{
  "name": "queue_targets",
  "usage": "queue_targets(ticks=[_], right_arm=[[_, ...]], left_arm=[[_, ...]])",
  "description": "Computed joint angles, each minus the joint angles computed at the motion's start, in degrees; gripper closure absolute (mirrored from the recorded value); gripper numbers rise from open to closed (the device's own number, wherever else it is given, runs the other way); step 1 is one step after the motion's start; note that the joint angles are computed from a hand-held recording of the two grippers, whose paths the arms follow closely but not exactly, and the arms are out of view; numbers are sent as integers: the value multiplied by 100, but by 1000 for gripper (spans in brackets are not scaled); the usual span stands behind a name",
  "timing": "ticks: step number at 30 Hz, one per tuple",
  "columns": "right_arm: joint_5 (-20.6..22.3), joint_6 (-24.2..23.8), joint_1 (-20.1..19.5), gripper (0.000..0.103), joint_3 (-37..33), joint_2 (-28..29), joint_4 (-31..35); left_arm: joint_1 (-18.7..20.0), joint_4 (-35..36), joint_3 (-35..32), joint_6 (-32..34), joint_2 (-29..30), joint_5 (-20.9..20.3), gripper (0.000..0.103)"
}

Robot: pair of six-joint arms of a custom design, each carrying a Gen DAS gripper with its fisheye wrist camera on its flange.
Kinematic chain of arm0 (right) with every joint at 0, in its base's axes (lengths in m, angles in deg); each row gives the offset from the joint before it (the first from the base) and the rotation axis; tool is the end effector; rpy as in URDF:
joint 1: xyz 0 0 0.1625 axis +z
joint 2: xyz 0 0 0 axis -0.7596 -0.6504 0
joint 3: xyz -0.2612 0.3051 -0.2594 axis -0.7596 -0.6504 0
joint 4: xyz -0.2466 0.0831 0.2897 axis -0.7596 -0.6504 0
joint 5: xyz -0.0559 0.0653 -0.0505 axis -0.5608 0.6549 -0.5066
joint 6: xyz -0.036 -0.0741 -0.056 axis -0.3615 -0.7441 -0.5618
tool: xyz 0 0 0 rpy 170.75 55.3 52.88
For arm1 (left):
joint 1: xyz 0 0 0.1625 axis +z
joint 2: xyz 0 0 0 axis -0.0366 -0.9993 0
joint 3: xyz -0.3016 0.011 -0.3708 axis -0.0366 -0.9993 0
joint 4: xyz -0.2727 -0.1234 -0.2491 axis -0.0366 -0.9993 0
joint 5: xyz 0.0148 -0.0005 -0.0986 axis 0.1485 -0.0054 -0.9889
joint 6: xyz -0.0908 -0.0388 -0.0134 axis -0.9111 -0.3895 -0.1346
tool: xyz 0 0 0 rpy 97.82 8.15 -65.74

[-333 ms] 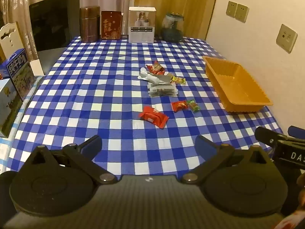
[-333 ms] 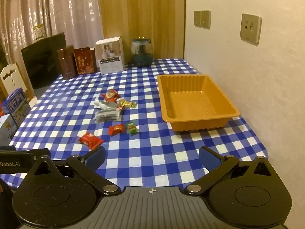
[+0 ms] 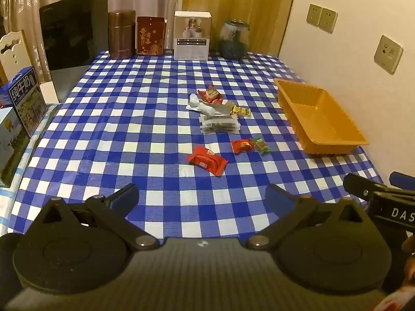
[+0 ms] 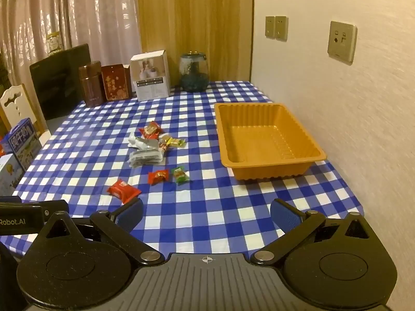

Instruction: Organize snacks

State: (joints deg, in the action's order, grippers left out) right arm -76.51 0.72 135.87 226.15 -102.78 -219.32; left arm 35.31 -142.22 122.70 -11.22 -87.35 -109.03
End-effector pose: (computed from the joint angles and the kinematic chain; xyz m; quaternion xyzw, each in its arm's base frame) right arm 0.0624 -0.4098 0.3196 0.0682 -0.8244 0.4445 0.3437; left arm -0.3625 -0.4823 0.0345 0.2391 0.8869 -0.3012 0.2558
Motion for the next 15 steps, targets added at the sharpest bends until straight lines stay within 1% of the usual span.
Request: queue_targets(ticks=[1,7,15], right_arm=[[1,-33,-5,0,68,79,-190],[10,-11,-28,0,57,79,-159],[-15,-17,-13,0,44,93,-138]], left_arm=[[-11,-9,0,-7,18,1,0],[-27,-115,90,29,16,-5,0],[-26,-64,55,5,8,-12,0]])
